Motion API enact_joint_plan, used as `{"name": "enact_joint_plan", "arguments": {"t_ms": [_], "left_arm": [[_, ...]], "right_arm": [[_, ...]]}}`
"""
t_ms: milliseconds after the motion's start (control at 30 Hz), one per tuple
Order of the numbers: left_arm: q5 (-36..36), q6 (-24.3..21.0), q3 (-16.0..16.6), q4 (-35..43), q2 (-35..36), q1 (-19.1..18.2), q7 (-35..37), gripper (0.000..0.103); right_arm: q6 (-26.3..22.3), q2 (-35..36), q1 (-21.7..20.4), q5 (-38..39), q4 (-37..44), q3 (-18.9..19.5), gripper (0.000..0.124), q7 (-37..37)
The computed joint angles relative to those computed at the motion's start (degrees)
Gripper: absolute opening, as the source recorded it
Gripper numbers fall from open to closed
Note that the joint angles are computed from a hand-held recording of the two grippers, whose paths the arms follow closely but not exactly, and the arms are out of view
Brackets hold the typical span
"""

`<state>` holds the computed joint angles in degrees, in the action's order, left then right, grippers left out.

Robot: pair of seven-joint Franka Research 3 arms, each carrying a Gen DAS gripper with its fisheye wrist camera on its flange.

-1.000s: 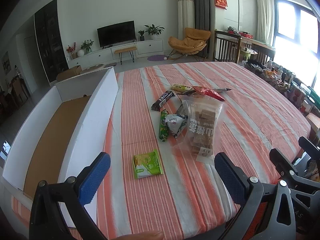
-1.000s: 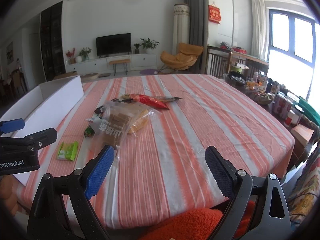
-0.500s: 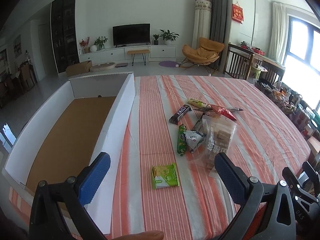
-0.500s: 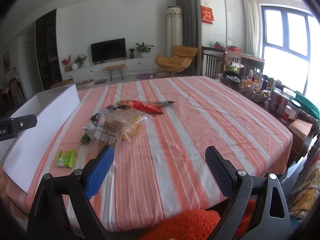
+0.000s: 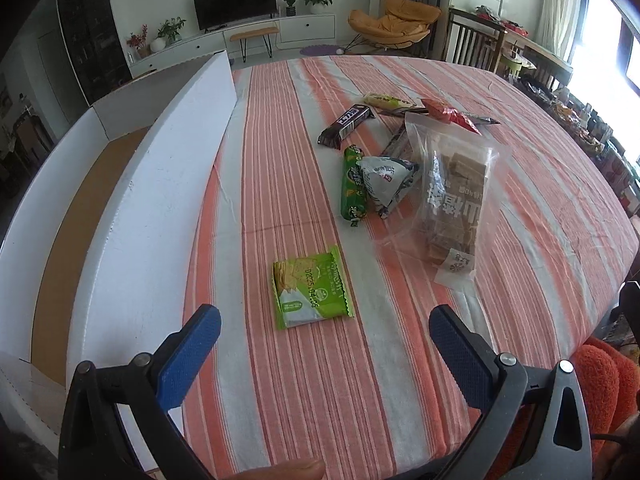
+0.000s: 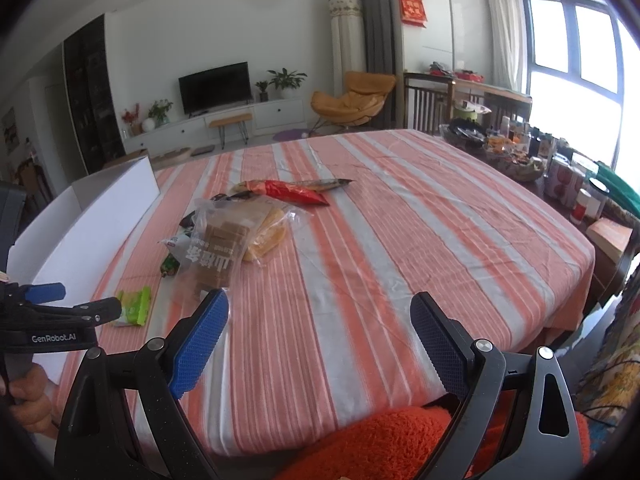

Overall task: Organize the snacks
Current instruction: 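Move the left tool toward the green cracker packet on the tablecloth, then grasp the green cracker packet with the left tool while the right tool grasps the clear cake-bar bag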

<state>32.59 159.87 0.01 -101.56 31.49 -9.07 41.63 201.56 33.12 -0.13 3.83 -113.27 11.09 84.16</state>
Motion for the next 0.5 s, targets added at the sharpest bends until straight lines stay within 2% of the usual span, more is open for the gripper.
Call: {"name": "enact_joint_plan", "arguments": {"t_ms": [67,167,300,367,500], "left_arm": [[-2.54,-2.90,-1.26,4.46,3.59,1.02,1.63,0.103],[-4.32,-7.36,-1.15,10.06,7.90,0.73,2.25,0.103],[-6.39,-10.58,-1.40,13.45,11.30,1.25,2.68,0.103],[-7.59,-7.56,-1.73,11.80,10.96,2.34,1.99,0.103],[-7.65,-7.17,-0.70,11.52,10.94,1.84,0.92,0.103]], "right_arm": [[-0.07,-0.02,-0.68,-0.67,-0.08,0.67,0.094,0.24],[0.03,0.02,-1.66,-1.60,-0.20,1.41,0.094,0.73],[-0.39,0.16,-2.57,-2.42,-0.05,2.00,0.094,1.48],[-0.82,0.33,-3.12,-2.79,0.22,2.43,0.094,1.84],[-2.24,1.01,-3.74,-3.00,1.28,3.04,0.094,2.17]]}}
